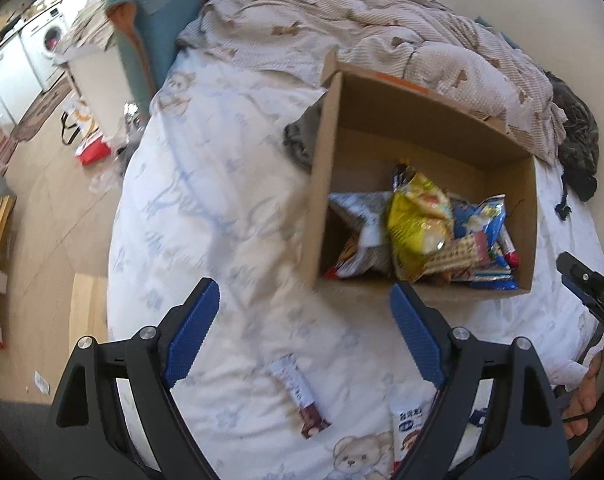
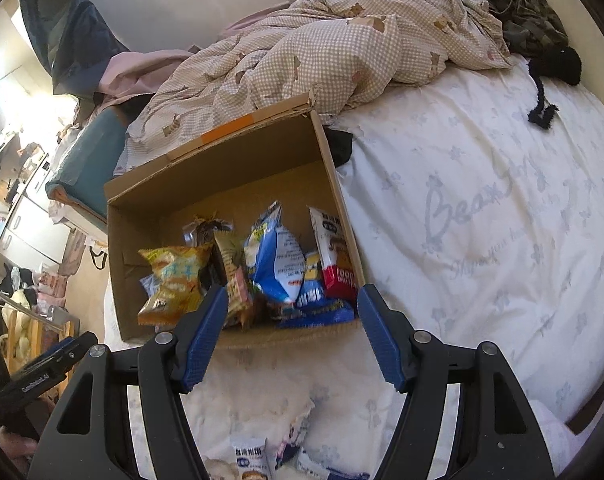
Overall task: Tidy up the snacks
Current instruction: 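Grasp a white stick snack with the left gripper while the right grasps another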
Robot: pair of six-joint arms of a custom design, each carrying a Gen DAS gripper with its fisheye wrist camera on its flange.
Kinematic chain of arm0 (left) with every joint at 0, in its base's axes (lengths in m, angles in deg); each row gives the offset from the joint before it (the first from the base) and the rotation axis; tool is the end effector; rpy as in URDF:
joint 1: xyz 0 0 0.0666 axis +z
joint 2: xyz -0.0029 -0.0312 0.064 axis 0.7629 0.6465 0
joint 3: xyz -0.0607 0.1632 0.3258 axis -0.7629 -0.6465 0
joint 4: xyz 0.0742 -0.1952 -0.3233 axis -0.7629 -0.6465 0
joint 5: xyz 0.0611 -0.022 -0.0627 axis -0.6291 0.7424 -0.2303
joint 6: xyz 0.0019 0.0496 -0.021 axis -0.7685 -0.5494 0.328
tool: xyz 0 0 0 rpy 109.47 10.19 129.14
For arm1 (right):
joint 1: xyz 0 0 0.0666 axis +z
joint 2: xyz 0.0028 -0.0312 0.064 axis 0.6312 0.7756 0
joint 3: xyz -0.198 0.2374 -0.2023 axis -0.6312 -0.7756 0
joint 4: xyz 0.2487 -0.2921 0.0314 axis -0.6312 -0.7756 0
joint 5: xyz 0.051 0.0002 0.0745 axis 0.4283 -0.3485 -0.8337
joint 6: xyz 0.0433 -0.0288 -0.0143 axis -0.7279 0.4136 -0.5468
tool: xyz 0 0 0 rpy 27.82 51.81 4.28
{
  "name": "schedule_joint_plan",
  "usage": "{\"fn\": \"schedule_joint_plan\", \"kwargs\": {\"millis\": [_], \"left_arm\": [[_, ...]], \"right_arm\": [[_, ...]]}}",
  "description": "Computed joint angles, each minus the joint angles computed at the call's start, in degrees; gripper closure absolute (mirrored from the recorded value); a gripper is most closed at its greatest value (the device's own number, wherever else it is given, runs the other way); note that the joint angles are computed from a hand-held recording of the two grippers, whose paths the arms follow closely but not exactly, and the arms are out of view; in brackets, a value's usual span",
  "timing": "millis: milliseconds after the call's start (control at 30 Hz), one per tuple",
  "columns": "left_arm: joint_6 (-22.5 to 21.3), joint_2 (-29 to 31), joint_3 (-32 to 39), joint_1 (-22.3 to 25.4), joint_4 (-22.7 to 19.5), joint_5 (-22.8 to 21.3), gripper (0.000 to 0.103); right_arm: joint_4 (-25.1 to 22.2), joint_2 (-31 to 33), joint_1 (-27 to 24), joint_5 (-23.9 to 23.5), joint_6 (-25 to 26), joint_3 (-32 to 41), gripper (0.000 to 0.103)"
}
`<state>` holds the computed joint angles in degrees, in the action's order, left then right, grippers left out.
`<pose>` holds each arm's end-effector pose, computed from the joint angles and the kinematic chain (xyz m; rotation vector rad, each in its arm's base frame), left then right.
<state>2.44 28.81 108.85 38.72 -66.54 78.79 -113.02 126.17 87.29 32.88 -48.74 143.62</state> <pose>0.4280 -0.0889 0.5355 0.3242 2.6580 -0.2543 0.3036 0.3158 0.5440 0.7015 2.4233 0.2807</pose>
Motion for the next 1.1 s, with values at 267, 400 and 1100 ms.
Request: {"fn": "schedule_joint_plan", "kwargs": {"millis": [267,400,1100], "left_arm": [[2.5,-1.5,-4.0,2.4,-2.4,-1.5,0.018],[6.4,-0.7,-6.3,3.7,-5.4,-0.8,0.018],[1.0,-1.1,-10.6,-2.5,-8.8,-2.2,0.091]], "right_arm": [[2.3,-2.8,2.7,-6.3,-8.7,-5.9,0.033],[4.0,-3.5,3.8,-8.8,-11.5,-7.9,0.033],[8.3,-4.9,2.4,-16.6,-13.5,-13.0,0.032]]}}
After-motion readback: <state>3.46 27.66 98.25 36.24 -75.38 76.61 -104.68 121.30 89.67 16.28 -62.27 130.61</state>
